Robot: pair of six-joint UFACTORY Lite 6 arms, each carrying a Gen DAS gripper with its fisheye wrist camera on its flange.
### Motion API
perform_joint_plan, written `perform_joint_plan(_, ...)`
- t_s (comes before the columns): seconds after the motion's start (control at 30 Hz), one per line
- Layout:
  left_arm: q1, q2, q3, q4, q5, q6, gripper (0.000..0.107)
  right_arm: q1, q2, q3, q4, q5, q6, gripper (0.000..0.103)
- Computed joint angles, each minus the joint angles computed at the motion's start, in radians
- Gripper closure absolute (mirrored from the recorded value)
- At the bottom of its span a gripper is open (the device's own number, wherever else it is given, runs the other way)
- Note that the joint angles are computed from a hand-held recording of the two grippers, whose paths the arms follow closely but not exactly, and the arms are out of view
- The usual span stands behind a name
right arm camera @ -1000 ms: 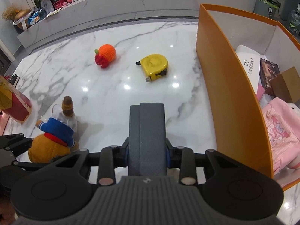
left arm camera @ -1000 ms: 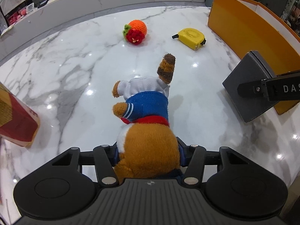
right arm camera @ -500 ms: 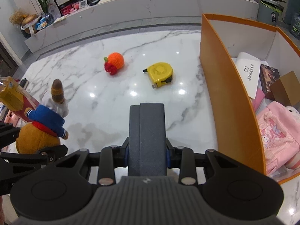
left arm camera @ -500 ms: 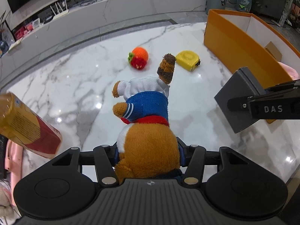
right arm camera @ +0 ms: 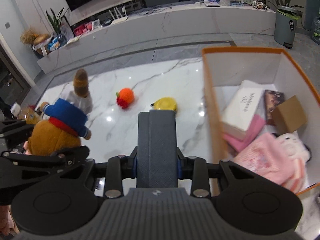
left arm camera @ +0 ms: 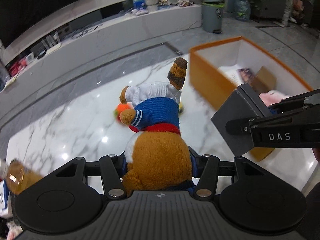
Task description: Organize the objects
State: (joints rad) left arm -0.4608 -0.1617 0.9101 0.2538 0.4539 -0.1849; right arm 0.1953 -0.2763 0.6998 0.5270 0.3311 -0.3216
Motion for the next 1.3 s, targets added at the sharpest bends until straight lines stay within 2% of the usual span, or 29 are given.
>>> perform_joint_plan(0.2, -0.114, 0.114, 0.143, -0.007, 0.005, -0.058, 0.044, -0.223, -0.112, 0.008, 0.144, 0.173, -0.254, 0.067)
perform_joint_plan(0.47, -0.195, 0.240, 0.285, -0.066, 0.005, -0.035, 0.044, -0.438, -0.150, 0.042, 0.181, 0.282, -0.418, 0.067)
perform_joint_plan(0.7, -0.191, 0.394, 0.479, -0.234, -0.020, 0.110, 0.044, -0.550, -0.027, 0.150, 0.141, 0.244, -0.481, 0.067)
perform_joint_plan(1.0, -0.222, 0.686, 0.819, -0.247, 0.035, 0.127, 0.044, -0.598, 0.167, 0.321, 0.061, 0.175, -0.493, 0.067)
perform_joint_plan(1.3, -0.238, 0.813, 0.900, -0.261, 0.054, 0.097, 0.044, -0.567, 0.330, 0.409, 0.033, 0.087, -0.552, 0.068)
